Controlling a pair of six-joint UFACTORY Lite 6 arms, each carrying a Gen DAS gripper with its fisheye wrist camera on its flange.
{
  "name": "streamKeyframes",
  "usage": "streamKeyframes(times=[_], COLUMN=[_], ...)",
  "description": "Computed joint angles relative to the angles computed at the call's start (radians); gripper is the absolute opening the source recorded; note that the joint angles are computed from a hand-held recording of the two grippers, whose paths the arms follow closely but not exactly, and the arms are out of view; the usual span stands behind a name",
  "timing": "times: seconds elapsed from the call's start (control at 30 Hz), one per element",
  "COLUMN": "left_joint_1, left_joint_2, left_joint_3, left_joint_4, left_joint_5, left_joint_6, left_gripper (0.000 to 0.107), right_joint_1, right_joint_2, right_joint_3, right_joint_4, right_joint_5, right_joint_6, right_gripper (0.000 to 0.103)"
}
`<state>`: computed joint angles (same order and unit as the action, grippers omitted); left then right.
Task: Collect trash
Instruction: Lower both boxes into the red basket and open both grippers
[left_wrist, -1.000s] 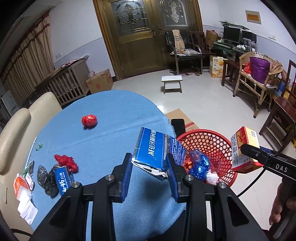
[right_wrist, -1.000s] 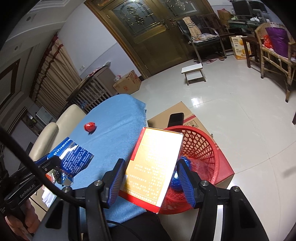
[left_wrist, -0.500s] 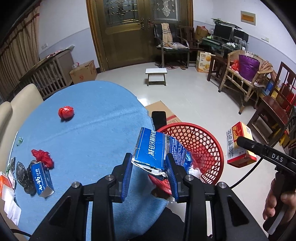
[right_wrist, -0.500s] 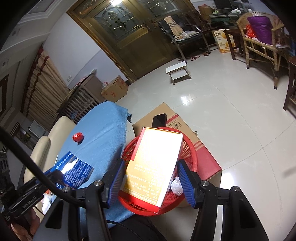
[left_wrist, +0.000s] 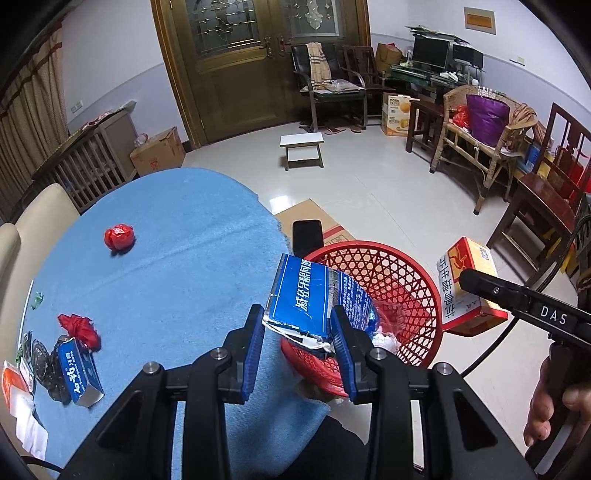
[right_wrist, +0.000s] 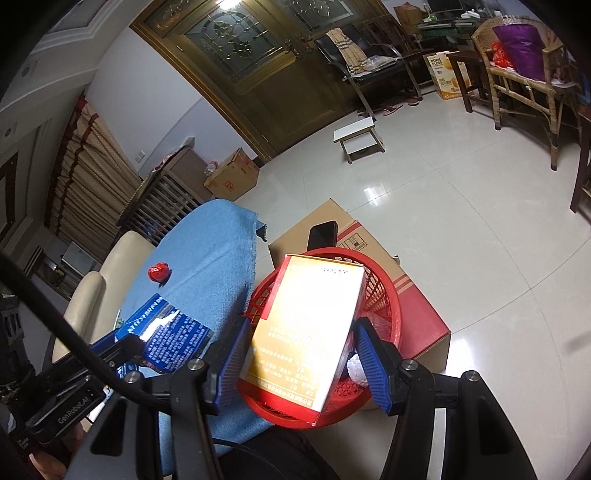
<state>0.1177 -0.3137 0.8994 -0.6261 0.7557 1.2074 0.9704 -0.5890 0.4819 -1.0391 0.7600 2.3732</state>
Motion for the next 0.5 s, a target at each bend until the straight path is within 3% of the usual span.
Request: streamKeyframes(times=[0.5], left_joint_1=[-0.031], left_joint_2=[0.077], left_joint_3=[0.0], left_joint_4=[-0.064], left_joint_5=[-0.03], left_joint_6=[0.048], left_gripper=[0.038], right_joint_1=[-0.057], right_joint_2=[0.012], right_joint_3=[-0.014], right_joint_4=[-0.075], right_joint_5=[-0.068], right_joint_6=[0.052], right_gripper=[0.062])
